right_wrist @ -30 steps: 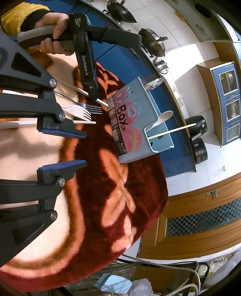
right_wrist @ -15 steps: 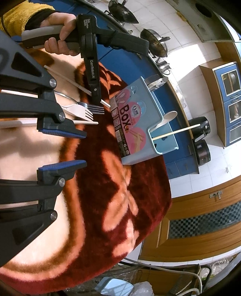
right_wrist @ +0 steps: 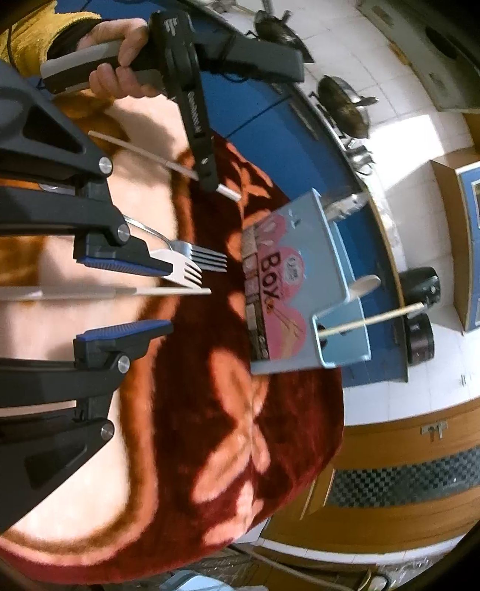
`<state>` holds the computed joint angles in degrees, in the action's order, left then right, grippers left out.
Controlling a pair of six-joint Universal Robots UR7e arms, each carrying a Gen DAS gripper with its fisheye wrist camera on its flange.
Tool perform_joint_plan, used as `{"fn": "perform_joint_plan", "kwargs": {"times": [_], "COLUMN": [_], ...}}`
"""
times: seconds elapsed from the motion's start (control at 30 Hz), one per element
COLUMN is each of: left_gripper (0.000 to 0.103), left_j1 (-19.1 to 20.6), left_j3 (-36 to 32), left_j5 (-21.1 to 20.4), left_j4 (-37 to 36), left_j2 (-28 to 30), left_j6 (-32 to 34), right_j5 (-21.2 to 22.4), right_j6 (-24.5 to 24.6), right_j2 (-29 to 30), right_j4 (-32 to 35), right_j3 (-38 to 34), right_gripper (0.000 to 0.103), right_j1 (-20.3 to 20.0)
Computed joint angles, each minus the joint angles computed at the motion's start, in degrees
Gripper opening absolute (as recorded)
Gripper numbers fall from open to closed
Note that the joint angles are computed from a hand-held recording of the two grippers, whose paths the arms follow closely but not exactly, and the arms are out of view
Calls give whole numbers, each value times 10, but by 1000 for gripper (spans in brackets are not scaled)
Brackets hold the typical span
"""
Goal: Organize utensils
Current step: 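Grasp a white chopstick with the left tool while the right grasps another white chopstick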
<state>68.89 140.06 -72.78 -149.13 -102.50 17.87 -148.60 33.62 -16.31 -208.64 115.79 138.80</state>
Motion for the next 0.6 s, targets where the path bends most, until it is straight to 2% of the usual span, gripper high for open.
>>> {"fn": "perform_joint_plan", "kwargs": {"times": [0.1,0.37,0.5,0.6], "left_gripper": [6,6,6,6], "left_j1": [12,32,38,42], "left_j3": [-1,-2,-3,-4], "left_j5": [-10,-32,-41,-47], "left_j4": [1,-11,-12,-12], "left_j2": [-14,-29,-29,-29], "left_j6": [6,31,34,41], "right_j5": [17,43,68,73], "right_j6": [5,51,71,66], "right_j2": [-8,-51,-66,-72], "right_j4": [34,220,274,303], "right_j3": [-4,-16,-19,-28], "right_gripper": [27,27,27,27], "right_j1": [-7,-29,-41,-46]}}
